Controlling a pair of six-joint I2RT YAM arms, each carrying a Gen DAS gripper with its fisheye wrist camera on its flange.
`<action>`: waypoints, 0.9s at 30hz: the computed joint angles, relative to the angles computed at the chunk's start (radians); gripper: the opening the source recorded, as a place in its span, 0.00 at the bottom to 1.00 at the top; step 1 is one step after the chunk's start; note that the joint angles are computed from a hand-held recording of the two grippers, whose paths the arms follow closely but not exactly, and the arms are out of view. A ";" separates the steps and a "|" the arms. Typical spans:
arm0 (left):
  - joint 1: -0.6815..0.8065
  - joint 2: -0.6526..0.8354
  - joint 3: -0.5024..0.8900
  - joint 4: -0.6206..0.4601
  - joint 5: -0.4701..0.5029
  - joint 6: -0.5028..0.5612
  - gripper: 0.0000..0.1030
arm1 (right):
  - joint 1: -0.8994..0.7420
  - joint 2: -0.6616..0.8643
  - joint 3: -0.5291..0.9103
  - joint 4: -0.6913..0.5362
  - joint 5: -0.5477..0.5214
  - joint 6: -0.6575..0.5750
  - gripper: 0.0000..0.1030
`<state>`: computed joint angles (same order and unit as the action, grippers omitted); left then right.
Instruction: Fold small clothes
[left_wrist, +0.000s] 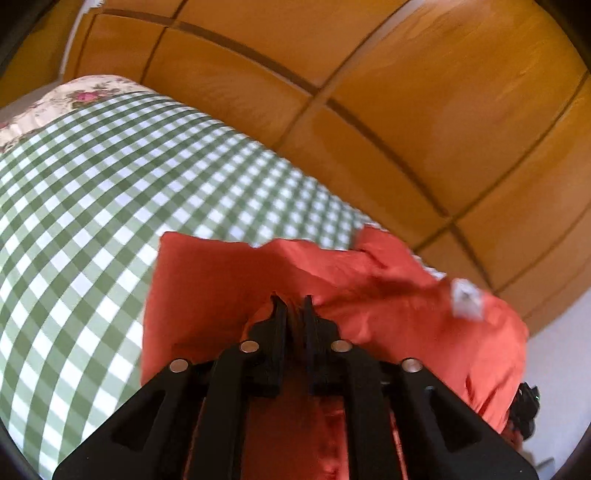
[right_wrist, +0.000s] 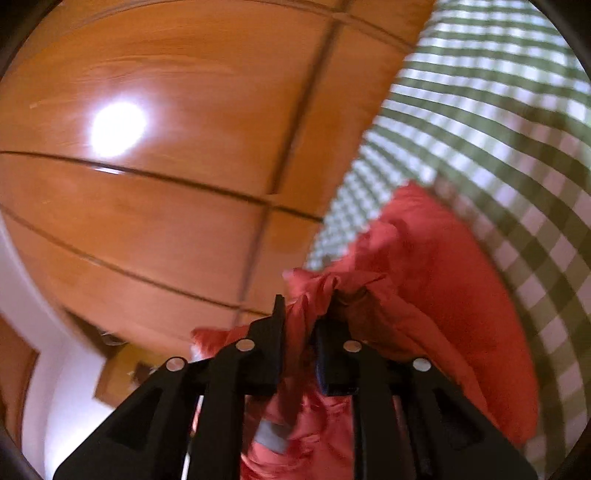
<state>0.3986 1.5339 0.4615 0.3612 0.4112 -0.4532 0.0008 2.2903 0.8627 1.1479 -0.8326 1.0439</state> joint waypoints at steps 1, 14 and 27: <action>0.005 0.017 -0.015 0.045 0.005 -0.016 0.11 | 0.003 0.016 0.009 0.007 0.012 -0.004 0.17; -0.217 -0.469 -0.241 -0.039 -0.454 -0.055 0.96 | 0.272 -0.474 -0.086 -0.634 0.622 -0.819 0.97; -0.574 -0.411 -0.074 -0.222 -0.751 -0.020 0.96 | 0.518 -0.229 0.234 -0.825 1.167 -1.086 0.98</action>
